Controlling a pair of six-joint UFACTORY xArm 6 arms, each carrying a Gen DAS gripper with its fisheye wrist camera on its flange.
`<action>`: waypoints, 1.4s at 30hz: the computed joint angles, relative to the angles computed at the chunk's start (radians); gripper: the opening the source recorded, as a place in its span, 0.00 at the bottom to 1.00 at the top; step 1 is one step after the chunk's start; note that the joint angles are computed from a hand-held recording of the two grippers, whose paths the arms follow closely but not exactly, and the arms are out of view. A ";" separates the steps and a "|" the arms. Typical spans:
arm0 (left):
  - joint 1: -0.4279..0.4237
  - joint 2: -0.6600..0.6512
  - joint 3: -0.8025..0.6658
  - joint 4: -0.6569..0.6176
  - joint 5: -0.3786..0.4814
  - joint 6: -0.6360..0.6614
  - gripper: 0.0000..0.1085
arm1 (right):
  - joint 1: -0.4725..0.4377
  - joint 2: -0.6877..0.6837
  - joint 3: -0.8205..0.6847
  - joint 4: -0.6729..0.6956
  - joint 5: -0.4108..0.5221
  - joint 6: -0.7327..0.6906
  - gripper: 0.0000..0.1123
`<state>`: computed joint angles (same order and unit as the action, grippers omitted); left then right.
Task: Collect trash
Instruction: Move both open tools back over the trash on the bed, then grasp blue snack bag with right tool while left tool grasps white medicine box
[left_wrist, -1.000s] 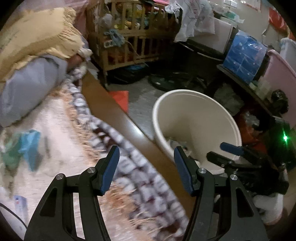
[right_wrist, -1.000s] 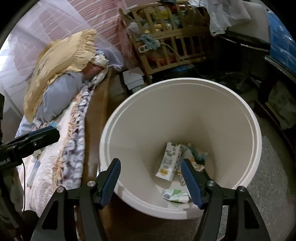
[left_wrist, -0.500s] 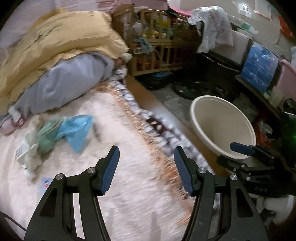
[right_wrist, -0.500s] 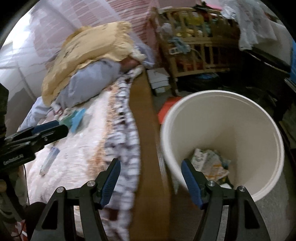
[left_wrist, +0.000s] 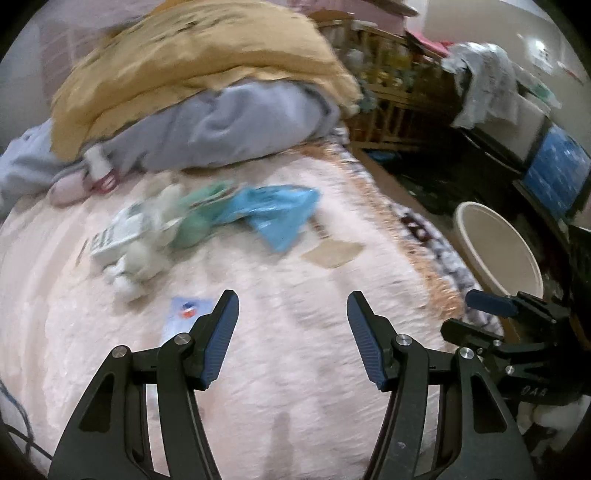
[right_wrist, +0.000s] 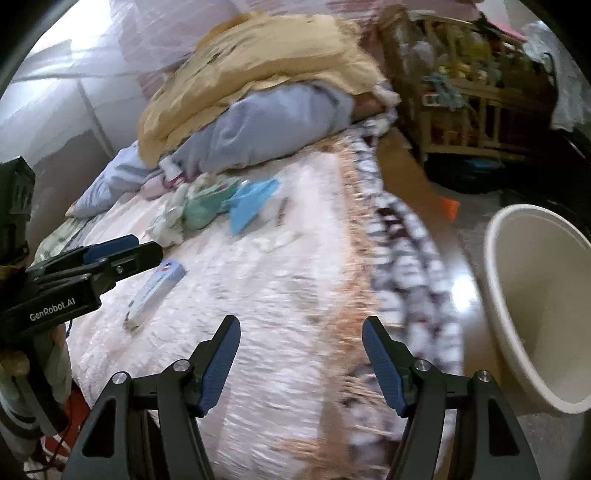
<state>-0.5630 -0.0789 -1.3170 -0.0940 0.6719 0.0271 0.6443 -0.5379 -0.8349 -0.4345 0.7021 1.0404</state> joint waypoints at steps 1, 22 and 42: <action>0.017 -0.010 0.013 -0.004 0.003 0.002 0.55 | 0.006 0.030 -0.020 0.009 -0.009 -0.011 0.59; 0.179 0.060 0.053 -0.131 0.054 0.087 0.55 | -0.054 0.519 -0.523 0.135 0.010 -0.371 0.71; 0.176 0.140 -0.010 -0.176 0.083 0.141 0.44 | -0.154 0.872 -0.889 0.303 0.157 -0.688 0.63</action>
<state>-0.3870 0.0615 -1.3265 -0.2700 0.7551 0.1682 0.4903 0.3338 -1.7244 -0.1314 0.8588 0.3527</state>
